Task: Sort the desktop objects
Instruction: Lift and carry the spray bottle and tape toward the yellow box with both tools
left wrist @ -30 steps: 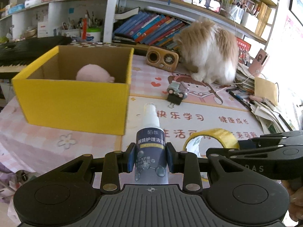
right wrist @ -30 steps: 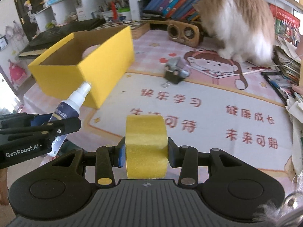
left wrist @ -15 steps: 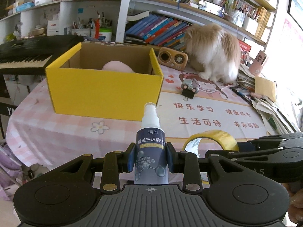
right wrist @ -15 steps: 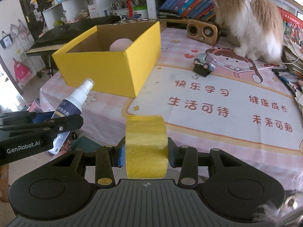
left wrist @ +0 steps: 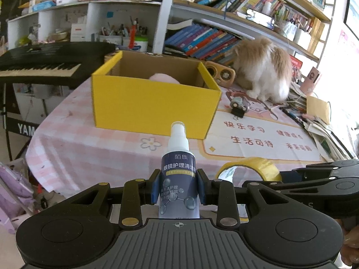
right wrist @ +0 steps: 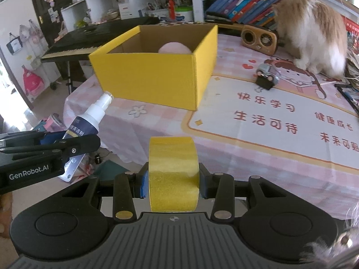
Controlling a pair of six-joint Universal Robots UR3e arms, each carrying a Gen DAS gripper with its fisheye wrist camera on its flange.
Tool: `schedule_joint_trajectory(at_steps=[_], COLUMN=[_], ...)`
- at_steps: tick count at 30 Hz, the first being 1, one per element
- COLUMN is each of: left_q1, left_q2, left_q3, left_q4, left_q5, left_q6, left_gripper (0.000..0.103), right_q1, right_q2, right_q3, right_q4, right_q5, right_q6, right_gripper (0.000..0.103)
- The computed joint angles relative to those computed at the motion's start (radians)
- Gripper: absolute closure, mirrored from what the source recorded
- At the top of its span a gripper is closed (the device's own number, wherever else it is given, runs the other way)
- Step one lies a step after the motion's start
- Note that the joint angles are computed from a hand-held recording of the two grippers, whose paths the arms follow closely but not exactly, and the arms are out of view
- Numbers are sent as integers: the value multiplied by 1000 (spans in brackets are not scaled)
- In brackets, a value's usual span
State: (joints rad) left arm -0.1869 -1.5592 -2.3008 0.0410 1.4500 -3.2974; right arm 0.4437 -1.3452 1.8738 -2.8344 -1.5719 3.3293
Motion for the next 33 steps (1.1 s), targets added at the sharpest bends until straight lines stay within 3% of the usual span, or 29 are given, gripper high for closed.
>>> schedule_joint_trajectory(at_steps=[17, 23, 33], left_q1=[165, 163, 103], left_q2=[182, 111, -119], left_q3=[-140, -48, 267], left_q4=[-16, 12, 31], left_q5=[-42, -26, 40], left_q6=[0, 1, 7], left_gripper=[72, 72, 72], right_q1=[56, 15, -75], right_q2=[107, 131, 230], right_q3=[-185, -255, -509], right_q4=[72, 70, 103], right_q5=[62, 95, 171], right_q6=[-35, -39, -82], right_gripper=[65, 65, 65])
